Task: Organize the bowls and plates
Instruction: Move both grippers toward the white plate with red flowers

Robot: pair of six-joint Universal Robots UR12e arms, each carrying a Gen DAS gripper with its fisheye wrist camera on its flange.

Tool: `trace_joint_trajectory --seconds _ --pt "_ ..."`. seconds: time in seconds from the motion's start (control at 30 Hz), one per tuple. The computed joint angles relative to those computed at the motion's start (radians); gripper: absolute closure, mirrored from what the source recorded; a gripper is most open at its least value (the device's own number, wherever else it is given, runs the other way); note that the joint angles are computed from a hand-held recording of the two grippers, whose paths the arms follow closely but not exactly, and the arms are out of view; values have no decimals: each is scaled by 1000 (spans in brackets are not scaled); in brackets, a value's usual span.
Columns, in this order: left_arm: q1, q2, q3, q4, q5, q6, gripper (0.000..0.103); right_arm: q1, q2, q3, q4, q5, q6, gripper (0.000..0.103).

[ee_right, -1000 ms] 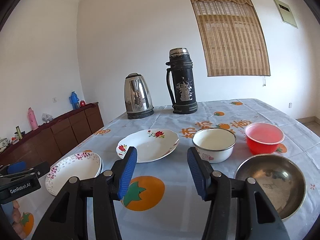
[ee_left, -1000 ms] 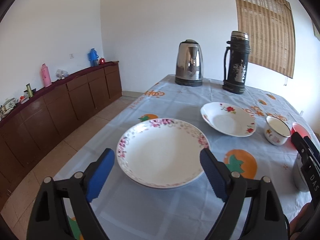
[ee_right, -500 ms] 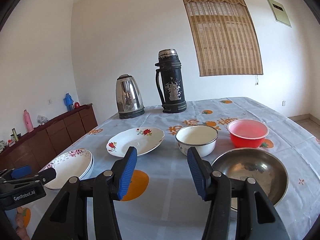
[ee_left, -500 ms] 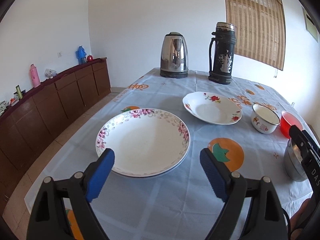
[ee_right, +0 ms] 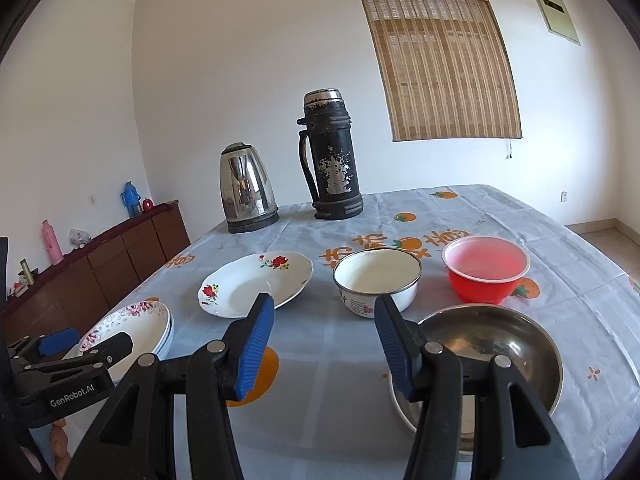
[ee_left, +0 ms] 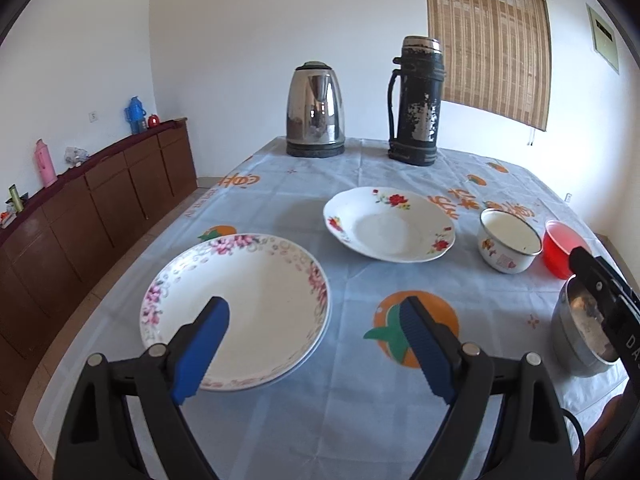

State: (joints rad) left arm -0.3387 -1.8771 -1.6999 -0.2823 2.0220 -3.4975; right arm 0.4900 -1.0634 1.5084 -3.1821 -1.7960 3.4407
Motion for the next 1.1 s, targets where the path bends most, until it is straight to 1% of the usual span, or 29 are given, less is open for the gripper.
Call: trace_joint_trajectory --seconds 0.13,0.27,0.47,0.7,0.9,1.0,1.1 --pt "3 -22 38 -17 26 25 14 -5 12 -37 29 1 -8 48" --pt "11 -39 67 -32 20 23 14 -5 28 -67 38 6 -7 48" --pt "16 -56 85 -43 30 30 14 1 52 -100 60 5 -33 48" --pt "26 -70 97 -50 13 18 14 -3 69 -122 85 18 -3 48" --pt "37 -84 116 -68 -6 9 14 -1 84 -144 115 23 -9 48" --pt "41 -89 125 -72 -10 9 14 -6 90 -154 135 41 11 48" --pt "44 -93 131 -71 -17 7 14 -7 95 -160 137 39 25 48"
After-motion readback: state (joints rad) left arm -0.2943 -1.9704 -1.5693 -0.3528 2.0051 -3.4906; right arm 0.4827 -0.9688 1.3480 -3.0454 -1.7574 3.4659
